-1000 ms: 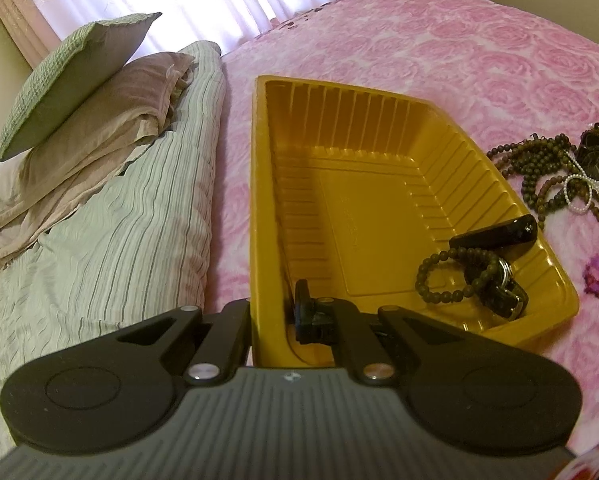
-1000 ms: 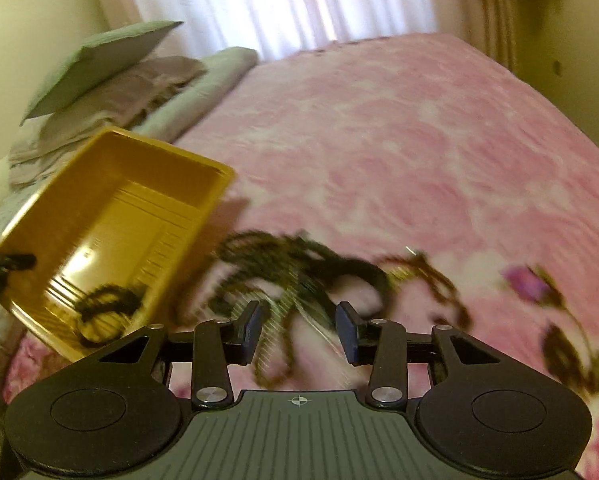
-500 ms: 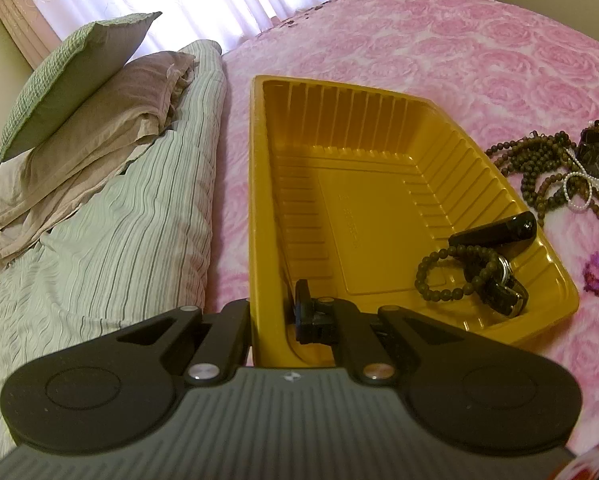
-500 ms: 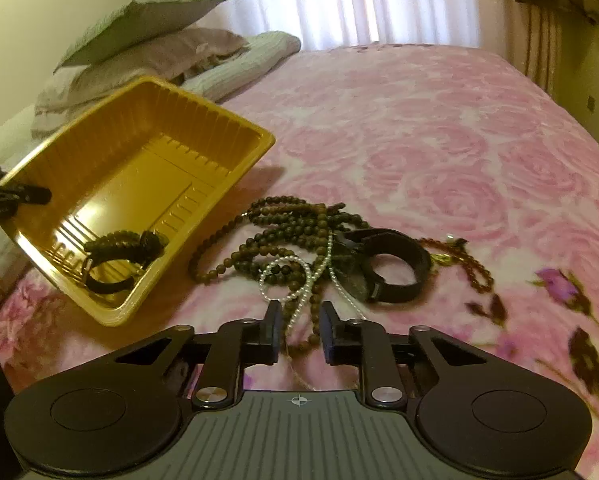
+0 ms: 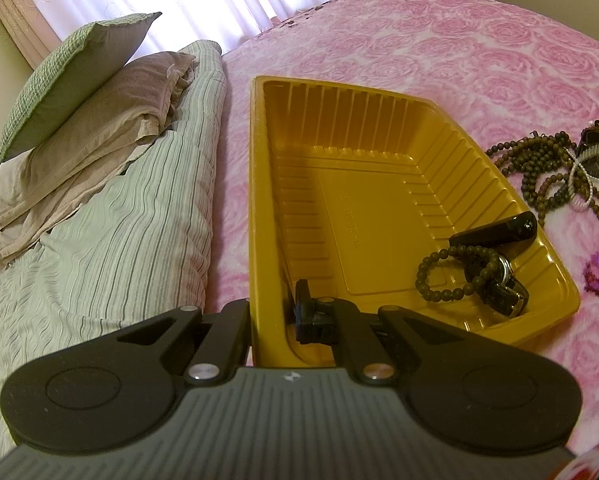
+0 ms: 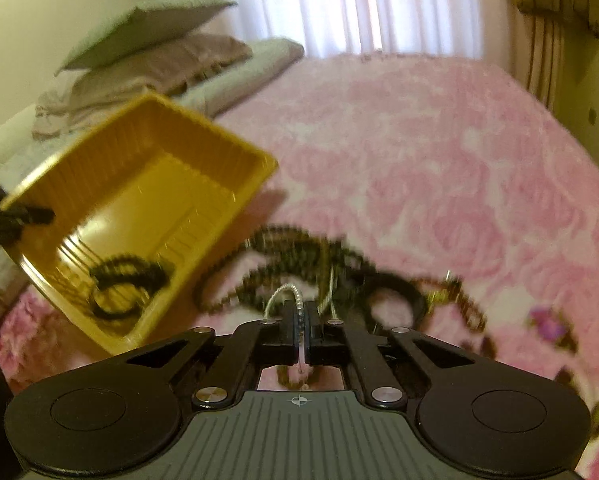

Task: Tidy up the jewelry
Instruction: 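Pick up the white pearl necklace with the right gripper and lower it into the tray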

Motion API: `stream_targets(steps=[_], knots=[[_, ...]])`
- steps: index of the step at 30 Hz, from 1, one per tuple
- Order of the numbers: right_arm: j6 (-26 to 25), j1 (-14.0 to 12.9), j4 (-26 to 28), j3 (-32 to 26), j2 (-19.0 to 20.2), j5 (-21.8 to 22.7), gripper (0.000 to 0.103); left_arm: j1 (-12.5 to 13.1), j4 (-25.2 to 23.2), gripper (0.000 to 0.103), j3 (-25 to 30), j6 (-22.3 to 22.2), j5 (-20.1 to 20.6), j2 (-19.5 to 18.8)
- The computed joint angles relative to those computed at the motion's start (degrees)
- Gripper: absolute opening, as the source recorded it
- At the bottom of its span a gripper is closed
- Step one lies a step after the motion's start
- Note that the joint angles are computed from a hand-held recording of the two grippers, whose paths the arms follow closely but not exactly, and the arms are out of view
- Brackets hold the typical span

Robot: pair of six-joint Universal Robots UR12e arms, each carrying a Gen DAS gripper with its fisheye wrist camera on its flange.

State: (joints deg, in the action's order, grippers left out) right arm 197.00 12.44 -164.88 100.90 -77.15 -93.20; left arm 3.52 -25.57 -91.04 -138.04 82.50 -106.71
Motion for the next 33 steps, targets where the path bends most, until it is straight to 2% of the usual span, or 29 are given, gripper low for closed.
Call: stream_targets(steps=[6, 15, 29, 33], knots=[[-3.44, -0.74, -2.48, -2.48, -0.64, -0.25, 0.002, 0.04, 0.01, 0.004, 0.02, 0.01, -0.11, -0.02], [-9.03, -1.18, -4.77, -7.75, 0.56, 0.61, 0.002, -0.06, 0.09, 0.004, 0.10, 0.12, -0.18, 0.00], [-13.47, 0.40, -4.94, -15.99, 5.03, 8.19, 0.002, -0.06, 0.12, 0.003, 0.00, 0.11, -0.56, 0.14], [-15.43, 1.30, -3.23, -18.86, 7.03, 9.91, 0.003, -0.03, 0.23, 0.003, -0.11, 0.26, -0.76, 0.23]])
